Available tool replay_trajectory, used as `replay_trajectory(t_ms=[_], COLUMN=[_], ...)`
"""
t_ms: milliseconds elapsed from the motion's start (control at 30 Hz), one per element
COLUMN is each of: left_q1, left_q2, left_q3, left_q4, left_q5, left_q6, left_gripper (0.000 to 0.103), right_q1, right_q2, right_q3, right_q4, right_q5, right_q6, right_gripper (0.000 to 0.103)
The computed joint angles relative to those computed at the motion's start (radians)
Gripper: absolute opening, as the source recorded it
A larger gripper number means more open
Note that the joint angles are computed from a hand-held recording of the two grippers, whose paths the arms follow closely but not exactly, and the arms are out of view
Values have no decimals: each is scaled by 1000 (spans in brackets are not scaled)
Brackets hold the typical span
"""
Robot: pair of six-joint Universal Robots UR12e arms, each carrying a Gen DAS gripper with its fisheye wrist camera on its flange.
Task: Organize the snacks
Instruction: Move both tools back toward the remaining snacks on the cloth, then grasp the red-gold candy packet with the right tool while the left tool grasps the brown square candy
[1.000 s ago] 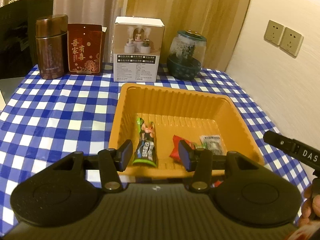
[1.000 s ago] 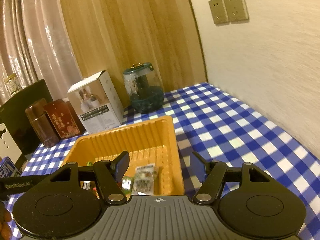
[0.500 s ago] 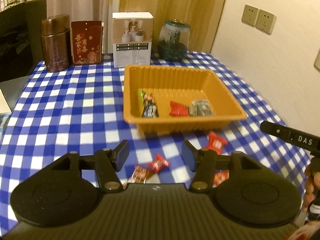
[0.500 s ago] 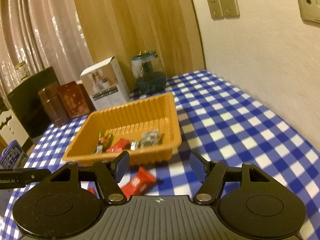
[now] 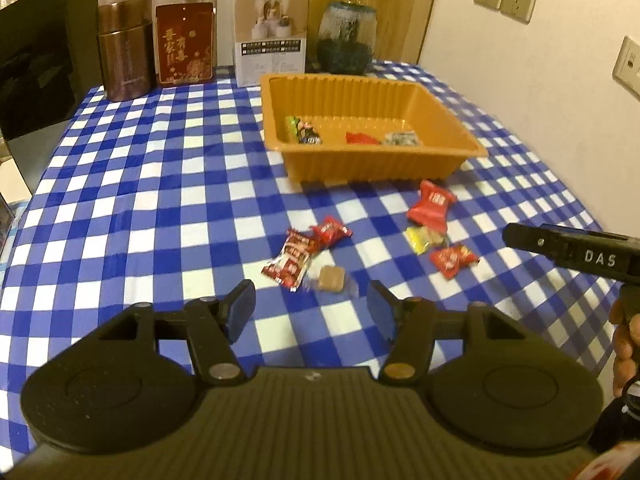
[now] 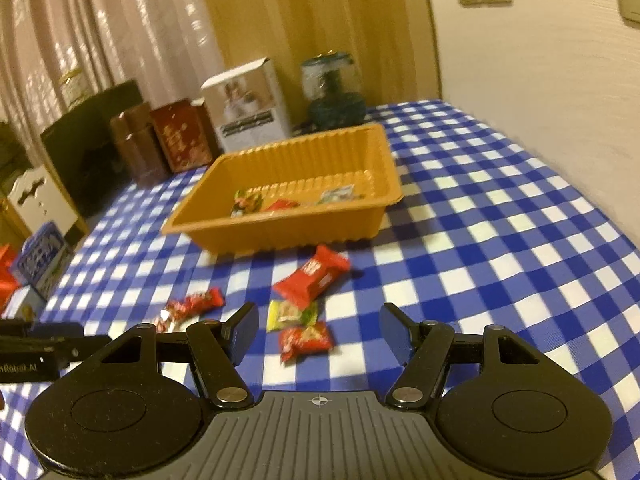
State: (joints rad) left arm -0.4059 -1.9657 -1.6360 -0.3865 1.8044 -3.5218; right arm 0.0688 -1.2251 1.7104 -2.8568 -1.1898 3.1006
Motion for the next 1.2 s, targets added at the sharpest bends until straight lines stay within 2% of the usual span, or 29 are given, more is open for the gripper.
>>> replay_trajectory(t_ms=[200, 433, 700, 833, 1100, 1167, 1200], left_q1=[1, 7, 14, 16, 18, 18, 17], left_q2=[-11, -33, -47, -54, -60, -62, -63], left_q3=[2, 11, 12, 14, 16, 18, 19], left_q4=[-5, -7, 11, 17, 35, 35, 35], left_q5=[-1, -31, -46, -52, -63, -67, -68], left_q6=[8, 8, 13, 20, 21, 26, 30], left_gripper=[58, 58, 58, 58, 58, 58, 58], right_q1=[13, 20, 37, 48, 57, 58, 59], right_q2=[15, 41, 69, 78, 85, 87, 88], right_q3=[-7, -25, -39, -46, -47, -48, -49], right_q4=[43, 78, 51, 47, 31, 30, 32], right_q5=[-18, -25, -57, -75, -94, -93, -95], right_q6=[-61, -67, -83, -114, -168, -171, -173], right_gripper=[67, 67, 66, 53, 46, 43, 38])
